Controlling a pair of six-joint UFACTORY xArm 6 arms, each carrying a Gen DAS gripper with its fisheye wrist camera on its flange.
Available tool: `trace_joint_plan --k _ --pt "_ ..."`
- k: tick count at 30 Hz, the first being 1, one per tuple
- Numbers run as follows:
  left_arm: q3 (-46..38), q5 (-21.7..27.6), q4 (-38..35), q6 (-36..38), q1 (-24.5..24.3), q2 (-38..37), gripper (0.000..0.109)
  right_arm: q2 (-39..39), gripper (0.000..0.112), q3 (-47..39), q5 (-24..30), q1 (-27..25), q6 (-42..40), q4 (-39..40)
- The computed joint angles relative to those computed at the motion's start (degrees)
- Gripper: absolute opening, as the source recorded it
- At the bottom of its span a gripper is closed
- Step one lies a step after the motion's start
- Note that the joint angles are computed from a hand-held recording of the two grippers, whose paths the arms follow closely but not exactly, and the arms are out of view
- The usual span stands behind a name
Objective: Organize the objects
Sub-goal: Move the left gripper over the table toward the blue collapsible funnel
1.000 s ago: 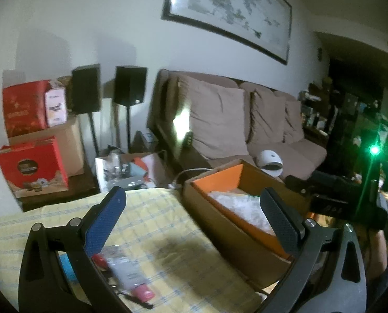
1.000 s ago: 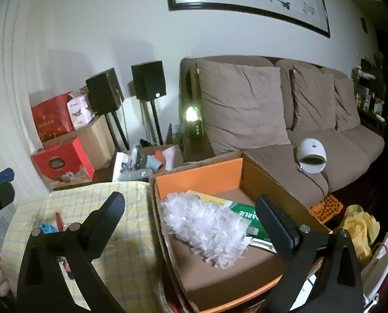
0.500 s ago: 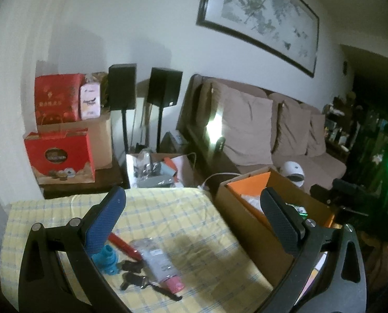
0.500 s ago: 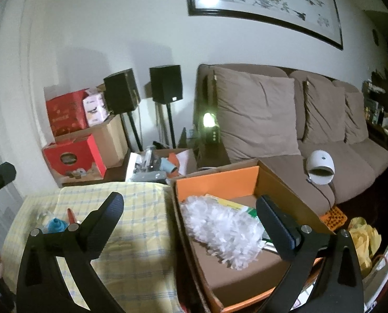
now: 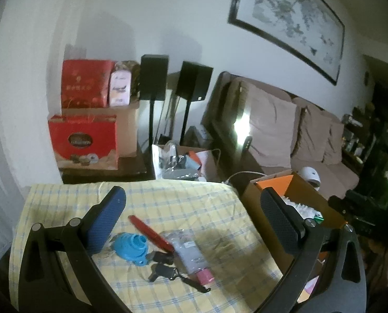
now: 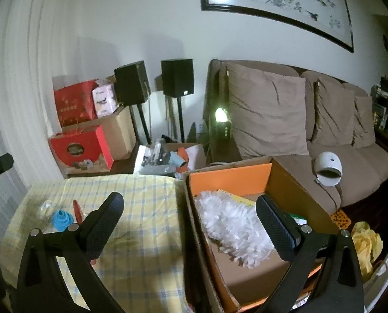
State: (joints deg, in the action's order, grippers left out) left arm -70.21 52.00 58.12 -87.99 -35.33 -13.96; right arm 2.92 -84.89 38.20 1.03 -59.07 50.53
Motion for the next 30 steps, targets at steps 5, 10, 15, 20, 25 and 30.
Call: trace_joint_plan --k 5,10,15,20,25,30 --pt "2.5 5.1 0.3 1.1 0.4 -2.9 0.103 0.5 0.102 -0.6 0.2 -0.6 0.0 1.8" --pt "3.1 19.4 2.3 2.4 -1.1 -2.9 0.103 1.1 0.102 -1.3 2.6 -1.0 0.3 5.1" --pt "6.6 19.0 -0.5 4.8 0.8 -4.5 0.103 1.5 0.102 0.0 2.6 1.5 1.8 2.7" --pt "10.6 18.3 -2.2 5.2 3.0 -7.7 0.103 -0.3 0.102 4.0 5.3 5.3 -1.0 1.9" --pt "15.0 17.9 -4.8 5.8 5.7 -12.0 0.103 -2.4 0.102 9.2 7.0 9.7 -3.3 0.2" --pt "18.1 19.3 -7.0 7.4 8.5 -14.6 0.103 -6.0 0.102 15.6 6.9 13.6 -8.5 0.7"
